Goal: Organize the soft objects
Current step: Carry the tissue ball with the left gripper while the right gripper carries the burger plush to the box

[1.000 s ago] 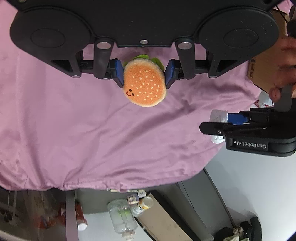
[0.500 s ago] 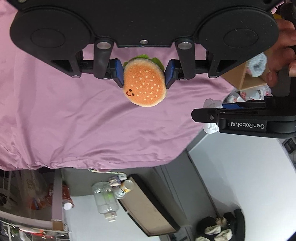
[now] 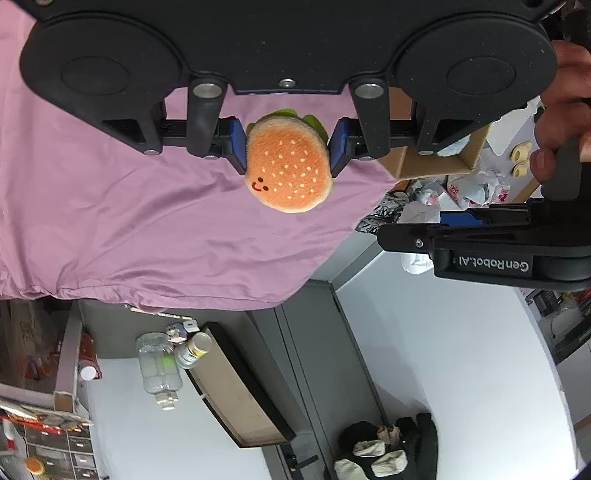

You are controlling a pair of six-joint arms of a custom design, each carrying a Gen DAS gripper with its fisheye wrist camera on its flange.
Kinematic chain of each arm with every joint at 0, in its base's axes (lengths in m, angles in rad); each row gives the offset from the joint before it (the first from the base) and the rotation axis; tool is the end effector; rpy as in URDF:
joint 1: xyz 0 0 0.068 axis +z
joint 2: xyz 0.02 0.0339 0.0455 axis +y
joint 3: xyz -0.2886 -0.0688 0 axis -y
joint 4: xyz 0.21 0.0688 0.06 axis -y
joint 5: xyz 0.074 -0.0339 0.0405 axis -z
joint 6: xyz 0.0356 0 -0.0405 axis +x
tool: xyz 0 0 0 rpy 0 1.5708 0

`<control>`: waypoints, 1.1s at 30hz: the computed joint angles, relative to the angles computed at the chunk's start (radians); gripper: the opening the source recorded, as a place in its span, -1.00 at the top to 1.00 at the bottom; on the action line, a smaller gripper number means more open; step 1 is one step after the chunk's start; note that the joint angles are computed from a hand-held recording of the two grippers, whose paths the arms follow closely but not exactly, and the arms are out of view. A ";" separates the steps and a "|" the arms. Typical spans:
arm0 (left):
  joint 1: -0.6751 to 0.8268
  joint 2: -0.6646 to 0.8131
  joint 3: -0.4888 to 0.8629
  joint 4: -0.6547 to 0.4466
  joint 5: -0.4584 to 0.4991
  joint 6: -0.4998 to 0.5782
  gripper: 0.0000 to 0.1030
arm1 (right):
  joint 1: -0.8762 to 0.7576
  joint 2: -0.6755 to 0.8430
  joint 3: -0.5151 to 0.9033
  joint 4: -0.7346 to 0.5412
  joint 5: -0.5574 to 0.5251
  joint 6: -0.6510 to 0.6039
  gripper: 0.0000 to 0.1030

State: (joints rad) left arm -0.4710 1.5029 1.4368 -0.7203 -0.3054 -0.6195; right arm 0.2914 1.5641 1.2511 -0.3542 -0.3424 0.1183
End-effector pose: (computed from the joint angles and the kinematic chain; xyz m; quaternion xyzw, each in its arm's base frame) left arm 0.2634 -0.1221 0.3710 -0.1257 0.9065 -0.0757 0.3959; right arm 0.3039 0.1036 0.3280 -0.1507 0.8768 0.2376 0.3900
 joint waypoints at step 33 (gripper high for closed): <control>0.407 -0.352 -0.438 0.082 0.291 0.280 0.16 | 0.302 -0.025 -0.023 0.065 0.208 0.077 0.14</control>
State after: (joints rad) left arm -0.0637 1.1514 0.9989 -0.6383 -0.0148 -0.3393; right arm 0.5935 1.5389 1.2279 -0.2894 -0.1348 0.1954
